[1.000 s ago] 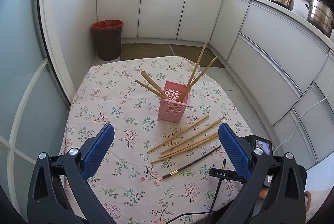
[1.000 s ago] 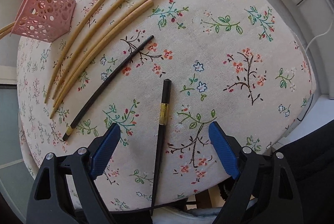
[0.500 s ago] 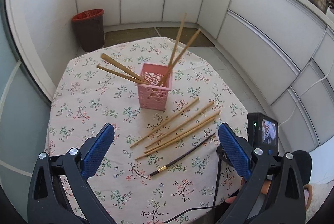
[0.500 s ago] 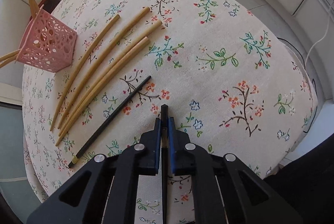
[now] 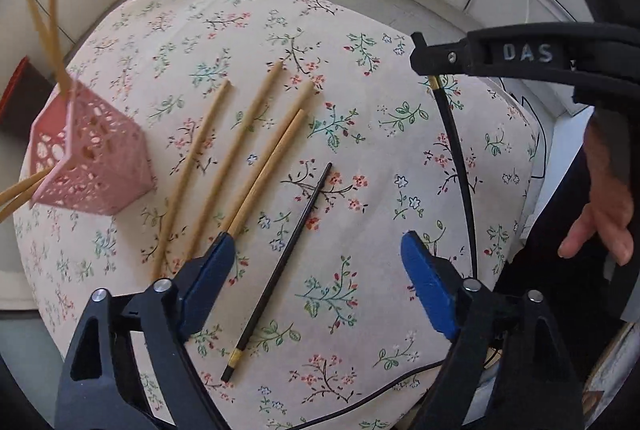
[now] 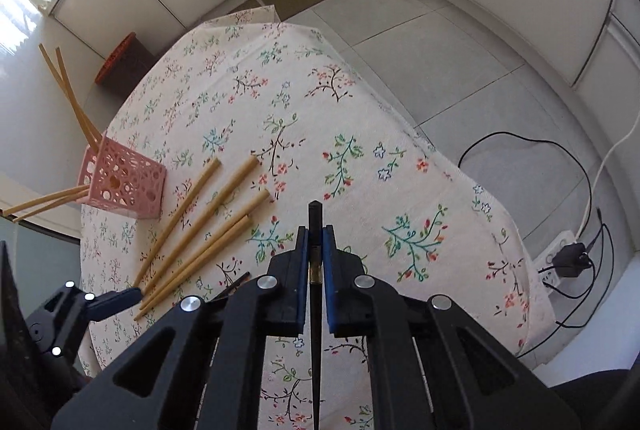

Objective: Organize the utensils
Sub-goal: 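Close the left gripper on the other black chopstick while the right gripper lifts its black chopstick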

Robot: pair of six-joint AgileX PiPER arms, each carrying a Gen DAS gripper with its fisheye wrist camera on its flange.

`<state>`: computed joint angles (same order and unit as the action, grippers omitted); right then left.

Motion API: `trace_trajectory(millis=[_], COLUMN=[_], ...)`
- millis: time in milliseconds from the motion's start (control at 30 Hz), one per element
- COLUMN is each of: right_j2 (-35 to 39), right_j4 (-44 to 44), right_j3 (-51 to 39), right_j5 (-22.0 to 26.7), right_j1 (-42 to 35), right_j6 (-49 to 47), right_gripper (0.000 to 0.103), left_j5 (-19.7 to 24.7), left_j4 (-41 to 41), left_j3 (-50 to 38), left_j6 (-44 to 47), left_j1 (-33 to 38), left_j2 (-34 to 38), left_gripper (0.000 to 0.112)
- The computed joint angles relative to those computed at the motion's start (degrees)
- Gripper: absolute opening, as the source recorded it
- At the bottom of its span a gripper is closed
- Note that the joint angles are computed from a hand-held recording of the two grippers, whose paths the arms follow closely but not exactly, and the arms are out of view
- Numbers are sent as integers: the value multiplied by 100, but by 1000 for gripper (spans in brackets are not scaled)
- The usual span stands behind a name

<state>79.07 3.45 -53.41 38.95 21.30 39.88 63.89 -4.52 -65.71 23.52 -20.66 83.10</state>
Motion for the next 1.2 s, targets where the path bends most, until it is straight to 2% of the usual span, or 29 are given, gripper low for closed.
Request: trace_trajectory(millis=[33, 100, 233, 333, 433, 600, 700, 800, 867, 1000, 1100, 1200], right_j2=[-31, -65, -59, -58, -125, -225, -337, -509, -622, -823, -911, -926], right_j4=[102, 421, 995, 1228, 1381, 1278, 1069, 832, 609, -139, -705, -1321], right_j3=[72, 200, 304, 309, 320, 331, 298, 186, 59, -370, -779, -1310], right_j5=[-63, -129, -145, -180, -139, -119, -114, -79, -43, 135, 353, 682], right_j1=[-85, -318, -611, -700, -758, -638, -486, -242, -25, 585, 1063, 1554], right_j6=[-126, -485, -1044, -1272, -1457, -1339, -1119, -875, -647, 21, 444, 815], right_gripper=[7, 7, 7, 7, 7, 7, 7, 7, 7, 7, 7, 7], left_j5=[42, 161, 178, 173, 36, -203, -493, -706, -770, -631, -363, -170], left_j4=[-30, -89, 129, 280, 360, 356, 303, 123, -300, -1111, -1381, -1452], left_j3=[-91, -323, -532, -565, -513, -384, -83, 303, 471, 587, 311, -159], left_j6=[6, 60, -40, -119, -166, -174, -189, -179, -9, 240, 63, -179], left_j1=[-19, -39, -196, -303, -352, -130, 76, 377, 806, 1675, 1977, 2129], left_j2=[157, 507, 935, 1166, 1193, 1096, 807, 196, -368, -1390, -1905, -2113], left_gripper=[69, 56, 48, 35, 31, 9, 4, 3, 3, 3, 3, 3])
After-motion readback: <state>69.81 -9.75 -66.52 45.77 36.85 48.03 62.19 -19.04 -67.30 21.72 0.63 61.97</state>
